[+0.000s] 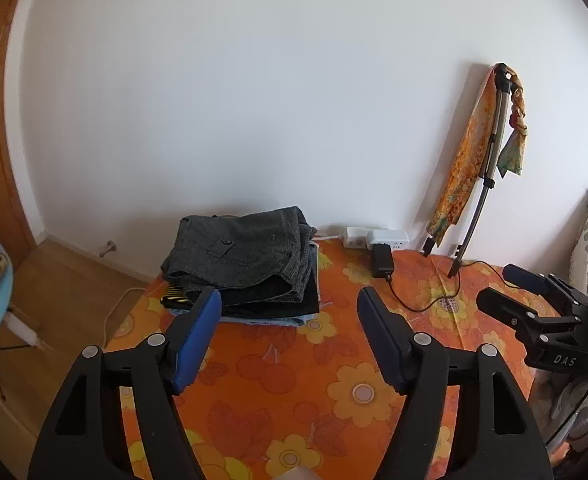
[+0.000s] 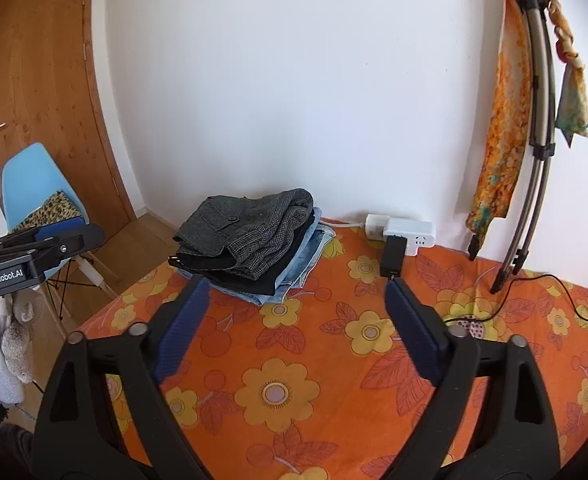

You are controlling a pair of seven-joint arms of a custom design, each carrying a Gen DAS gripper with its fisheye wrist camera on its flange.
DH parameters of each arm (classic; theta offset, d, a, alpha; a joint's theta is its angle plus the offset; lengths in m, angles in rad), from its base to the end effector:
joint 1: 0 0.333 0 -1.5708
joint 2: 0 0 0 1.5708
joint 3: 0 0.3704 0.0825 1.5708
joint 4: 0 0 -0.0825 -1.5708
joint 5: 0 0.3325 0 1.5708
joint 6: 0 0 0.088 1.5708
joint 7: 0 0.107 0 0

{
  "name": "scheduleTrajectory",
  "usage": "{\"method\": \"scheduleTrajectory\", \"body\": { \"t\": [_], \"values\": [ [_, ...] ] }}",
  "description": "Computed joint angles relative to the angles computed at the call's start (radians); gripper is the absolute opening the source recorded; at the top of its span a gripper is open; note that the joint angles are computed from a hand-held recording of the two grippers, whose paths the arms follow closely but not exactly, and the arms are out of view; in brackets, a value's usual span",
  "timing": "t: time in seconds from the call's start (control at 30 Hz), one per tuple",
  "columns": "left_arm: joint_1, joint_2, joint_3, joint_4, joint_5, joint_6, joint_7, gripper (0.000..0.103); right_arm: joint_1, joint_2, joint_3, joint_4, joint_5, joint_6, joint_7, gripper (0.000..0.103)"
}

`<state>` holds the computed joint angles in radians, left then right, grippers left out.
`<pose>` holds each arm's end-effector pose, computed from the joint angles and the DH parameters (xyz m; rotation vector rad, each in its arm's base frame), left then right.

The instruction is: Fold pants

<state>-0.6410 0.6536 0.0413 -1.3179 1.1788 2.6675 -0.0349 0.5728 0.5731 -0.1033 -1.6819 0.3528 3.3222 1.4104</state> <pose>0.6044 -0.4585 0.4803 -1.6835 1.5489 -1.0483 0.6426 0.3071 0.4772 -1.7249 1.2784 -0.6604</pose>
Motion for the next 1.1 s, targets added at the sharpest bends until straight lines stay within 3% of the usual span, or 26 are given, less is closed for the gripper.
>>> {"method": "scheduleTrajectory", "body": {
  "t": [0.13, 0.23, 0.47, 0.6, 0.8, 0.93, 1.1],
  "values": [
    [-0.044, -0.031, 0.016, -0.045, 0.057, -0.027, -0.099, 0.078, 0.021, -0.058, 0.000, -0.124, 0.017, 0.103, -0.037, 0.102],
    [-0.051, -0.041, -0.004, -0.067, 0.086, -0.054, -0.138, 0.080, 0.040, -0.094, 0.000, -0.203, 0.062, 0.165, -0.079, 0.103],
    [-0.070, -0.037, -0.046, -0.086, 0.128, -0.088, -0.172, 0.081, 0.013, -0.163, 0.069, -0.355, 0.144, 0.269, -0.171, 0.103],
    [-0.070, -0.039, -0.056, -0.109, 0.128, -0.078, -0.220, 0.081, -0.041, -0.182, 0.137, -0.414, 0.141, 0.323, -0.173, 0.103],
    [-0.098, -0.031, -0.062, -0.111, 0.139, -0.161, -0.208, 0.081, -0.076, -0.180, 0.180, -0.433, 0.124, 0.327, -0.161, 0.103],
    [-0.115, -0.021, -0.063, -0.102, 0.155, -0.217, -0.206, 0.081, -0.027, -0.161, 0.141, -0.423, 0.172, 0.330, -0.213, 0.103],
    [-0.100, -0.001, -0.077, -0.089, 0.126, -0.223, -0.179, 0.084, -0.026, -0.142, 0.144, -0.416, 0.188, 0.320, -0.234, 0.103]
  ]
}}
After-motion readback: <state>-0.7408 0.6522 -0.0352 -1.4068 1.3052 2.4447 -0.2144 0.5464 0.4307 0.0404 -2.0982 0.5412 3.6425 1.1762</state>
